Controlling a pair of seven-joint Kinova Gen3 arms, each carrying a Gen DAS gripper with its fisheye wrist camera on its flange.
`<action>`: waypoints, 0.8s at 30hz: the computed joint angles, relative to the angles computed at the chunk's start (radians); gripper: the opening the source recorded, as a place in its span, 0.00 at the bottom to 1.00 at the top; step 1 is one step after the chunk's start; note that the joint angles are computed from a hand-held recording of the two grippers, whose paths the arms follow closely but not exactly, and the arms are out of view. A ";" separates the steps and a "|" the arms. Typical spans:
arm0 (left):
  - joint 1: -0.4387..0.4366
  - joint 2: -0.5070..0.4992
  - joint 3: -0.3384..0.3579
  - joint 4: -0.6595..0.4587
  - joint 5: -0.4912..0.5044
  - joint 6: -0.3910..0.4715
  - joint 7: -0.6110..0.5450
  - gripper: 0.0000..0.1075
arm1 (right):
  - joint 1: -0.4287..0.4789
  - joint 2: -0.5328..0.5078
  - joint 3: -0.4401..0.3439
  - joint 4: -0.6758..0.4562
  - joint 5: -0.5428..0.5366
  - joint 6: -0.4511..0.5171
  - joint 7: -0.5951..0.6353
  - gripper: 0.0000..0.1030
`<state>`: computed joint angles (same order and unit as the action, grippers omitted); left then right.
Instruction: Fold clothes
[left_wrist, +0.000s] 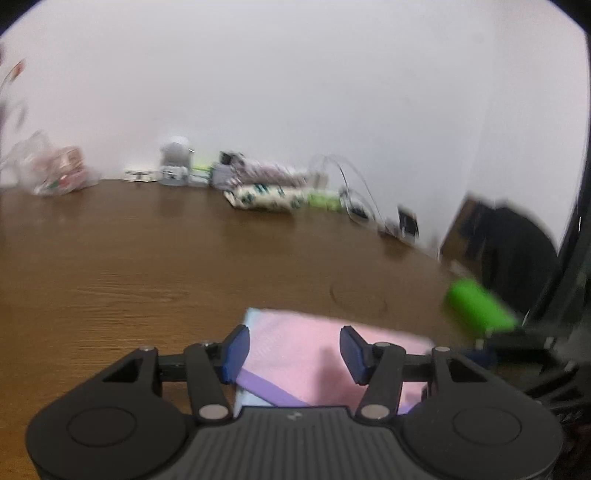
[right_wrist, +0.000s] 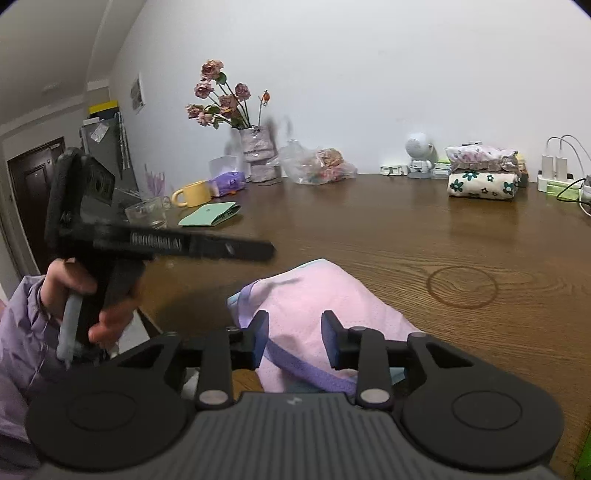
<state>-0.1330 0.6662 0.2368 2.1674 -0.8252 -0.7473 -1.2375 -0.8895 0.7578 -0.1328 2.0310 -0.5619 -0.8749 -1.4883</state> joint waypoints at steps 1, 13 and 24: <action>0.026 0.005 -0.013 0.003 0.030 0.004 -0.029 0.49 | -0.017 0.003 0.013 -0.012 -0.021 0.019 0.029 0.35; 0.008 0.004 -0.018 0.088 0.136 -0.070 -0.133 0.60 | -0.111 0.001 0.039 -0.060 -0.320 0.036 0.278 0.46; -0.044 0.015 0.068 -0.009 0.006 0.130 0.013 0.45 | -0.106 0.024 0.035 -0.162 -0.542 0.086 0.177 0.68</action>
<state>-0.1774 0.6809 0.3049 2.1584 -0.8192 -0.6176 -1.2248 -0.9953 0.7819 -0.0980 1.8687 -1.1038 -0.7888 -1.3113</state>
